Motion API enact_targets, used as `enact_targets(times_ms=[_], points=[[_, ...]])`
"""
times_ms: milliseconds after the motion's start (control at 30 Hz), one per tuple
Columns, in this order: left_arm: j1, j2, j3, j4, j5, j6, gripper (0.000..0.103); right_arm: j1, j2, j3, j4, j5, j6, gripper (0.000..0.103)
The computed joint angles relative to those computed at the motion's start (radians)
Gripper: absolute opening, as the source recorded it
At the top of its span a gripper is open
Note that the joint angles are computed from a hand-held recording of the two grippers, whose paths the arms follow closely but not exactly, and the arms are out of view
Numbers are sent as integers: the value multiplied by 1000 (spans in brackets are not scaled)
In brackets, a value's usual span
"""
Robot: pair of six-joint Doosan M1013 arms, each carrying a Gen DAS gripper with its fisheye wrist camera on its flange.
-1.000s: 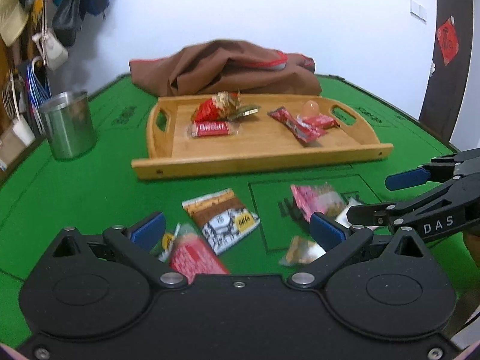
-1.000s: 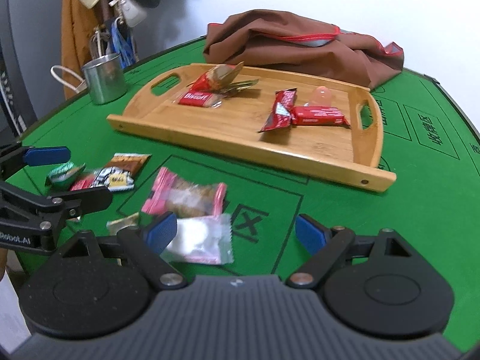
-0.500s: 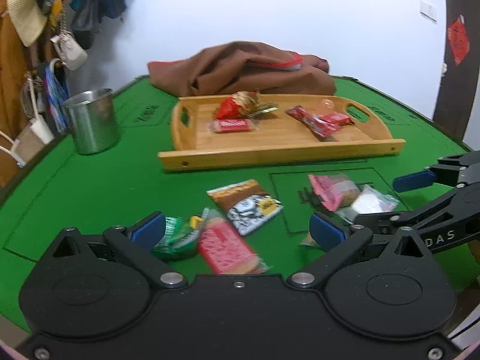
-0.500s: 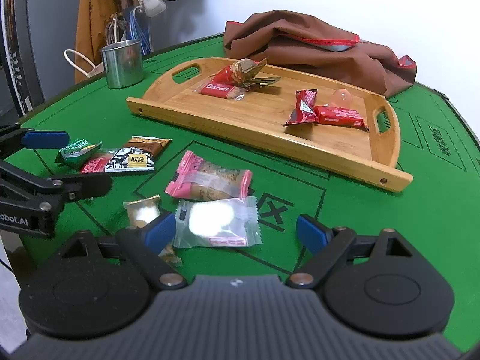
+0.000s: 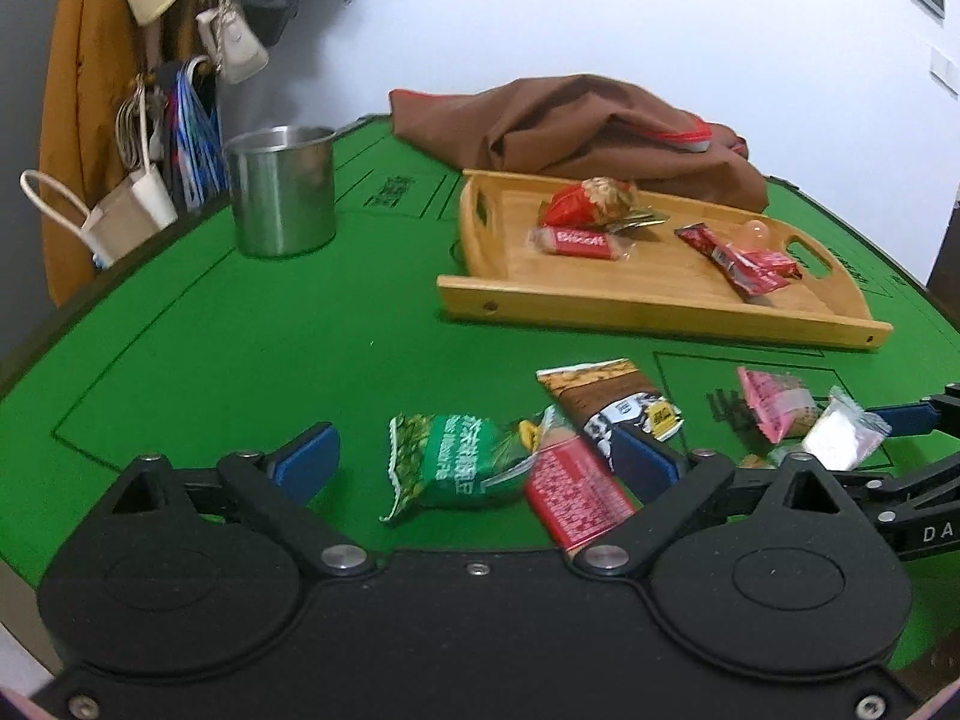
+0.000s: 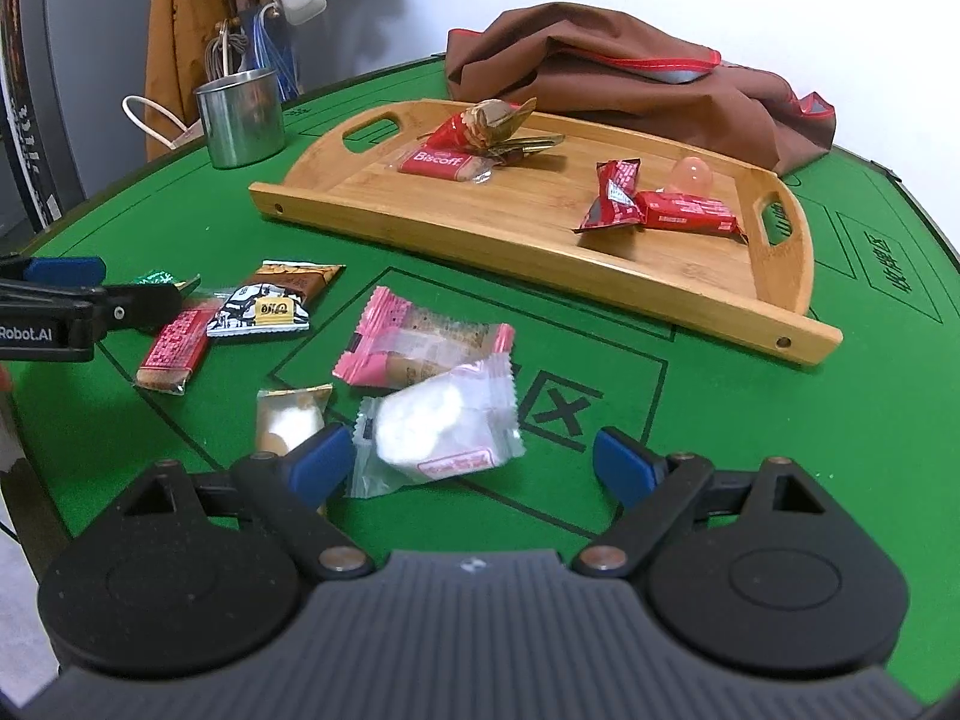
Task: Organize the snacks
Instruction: 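Grasp the green snack bag with the left tool while the right tool grasps the white translucent packet, then carry both packets onto the tray and open both tools to release them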
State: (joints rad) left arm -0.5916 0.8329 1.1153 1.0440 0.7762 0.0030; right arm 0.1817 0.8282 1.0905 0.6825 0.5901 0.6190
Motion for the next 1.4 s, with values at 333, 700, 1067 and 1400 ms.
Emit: enact_targets(times_ms=[333, 700, 1067, 1400], points=[[7, 0, 4, -59, -12, 12, 73, 3, -1, 5, 10, -13, -7, 94], [1, 5, -9, -63, -8, 32, 52, 9, -10, 33, 49, -57, -13, 91], [-1, 2, -12, -76, -25, 47, 50, 12, -32, 87, 162, -120, -123, 65], [-5, 7, -29, -59, -26, 65, 48, 11, -40, 100, 187, -144, -135, 53]])
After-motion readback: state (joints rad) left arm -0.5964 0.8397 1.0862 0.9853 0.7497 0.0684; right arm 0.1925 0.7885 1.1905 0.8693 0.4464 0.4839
